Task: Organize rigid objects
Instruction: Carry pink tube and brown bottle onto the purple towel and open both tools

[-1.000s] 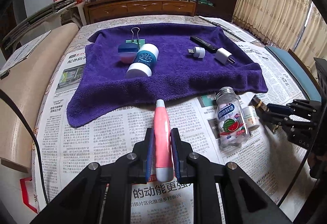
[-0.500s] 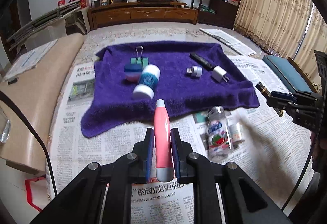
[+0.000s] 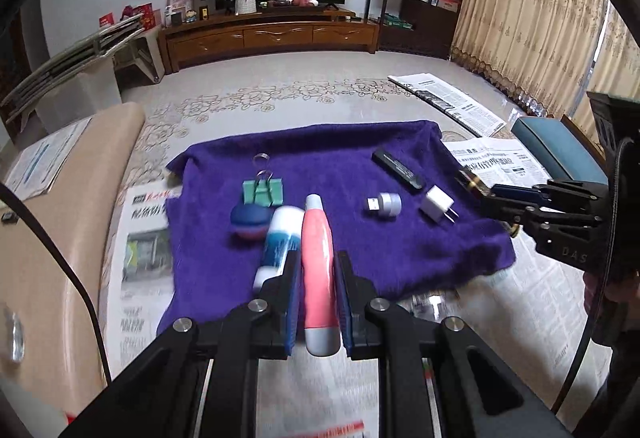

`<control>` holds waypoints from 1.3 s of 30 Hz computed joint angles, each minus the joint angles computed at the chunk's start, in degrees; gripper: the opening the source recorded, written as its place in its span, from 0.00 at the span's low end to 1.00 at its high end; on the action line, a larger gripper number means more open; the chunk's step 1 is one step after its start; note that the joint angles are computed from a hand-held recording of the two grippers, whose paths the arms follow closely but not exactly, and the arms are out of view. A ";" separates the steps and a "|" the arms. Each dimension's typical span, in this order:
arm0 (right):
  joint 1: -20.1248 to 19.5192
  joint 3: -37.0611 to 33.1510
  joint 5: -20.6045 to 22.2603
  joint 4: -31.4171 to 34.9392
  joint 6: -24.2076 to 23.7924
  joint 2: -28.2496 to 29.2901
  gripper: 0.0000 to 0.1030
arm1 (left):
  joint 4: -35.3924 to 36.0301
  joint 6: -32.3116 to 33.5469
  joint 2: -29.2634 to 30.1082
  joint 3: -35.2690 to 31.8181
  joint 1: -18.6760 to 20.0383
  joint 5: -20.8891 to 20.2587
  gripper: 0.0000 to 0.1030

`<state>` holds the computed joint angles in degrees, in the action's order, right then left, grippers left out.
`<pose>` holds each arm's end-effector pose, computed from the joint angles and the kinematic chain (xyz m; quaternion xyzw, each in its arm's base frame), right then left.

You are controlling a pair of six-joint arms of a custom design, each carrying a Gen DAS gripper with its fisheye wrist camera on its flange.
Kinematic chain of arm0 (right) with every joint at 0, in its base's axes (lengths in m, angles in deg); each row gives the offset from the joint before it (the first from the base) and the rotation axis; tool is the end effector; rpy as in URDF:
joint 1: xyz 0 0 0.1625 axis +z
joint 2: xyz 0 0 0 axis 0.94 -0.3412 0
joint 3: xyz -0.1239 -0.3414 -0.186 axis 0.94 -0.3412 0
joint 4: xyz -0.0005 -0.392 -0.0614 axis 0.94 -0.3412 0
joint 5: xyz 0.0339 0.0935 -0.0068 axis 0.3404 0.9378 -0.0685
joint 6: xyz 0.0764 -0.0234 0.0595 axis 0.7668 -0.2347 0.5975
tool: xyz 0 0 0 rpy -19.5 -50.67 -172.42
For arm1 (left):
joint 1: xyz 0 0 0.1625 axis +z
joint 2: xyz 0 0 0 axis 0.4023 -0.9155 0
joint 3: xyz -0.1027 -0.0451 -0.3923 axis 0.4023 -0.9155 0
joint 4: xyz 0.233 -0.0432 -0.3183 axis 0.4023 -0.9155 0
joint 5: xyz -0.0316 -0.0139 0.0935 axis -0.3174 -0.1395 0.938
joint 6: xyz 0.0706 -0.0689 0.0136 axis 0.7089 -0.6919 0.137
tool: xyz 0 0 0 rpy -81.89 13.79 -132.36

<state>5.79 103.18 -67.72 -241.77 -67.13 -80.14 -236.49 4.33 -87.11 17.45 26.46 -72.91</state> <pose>-0.0660 -0.7046 0.2843 0.2166 -0.8995 0.2509 0.2847 -0.3248 -0.6984 -0.0853 0.2679 0.8915 -0.2394 0.2761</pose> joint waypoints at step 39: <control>1.73 -34.72 -5.85 25.31 -4.94 22.06 0.24 | 28.24 3.23 19.39 -34.08 2.31 1.04 0.22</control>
<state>7.52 68.46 -73.56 -216.46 -72.07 -58.09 -208.25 7.56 -67.72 -16.63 28.77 -71.87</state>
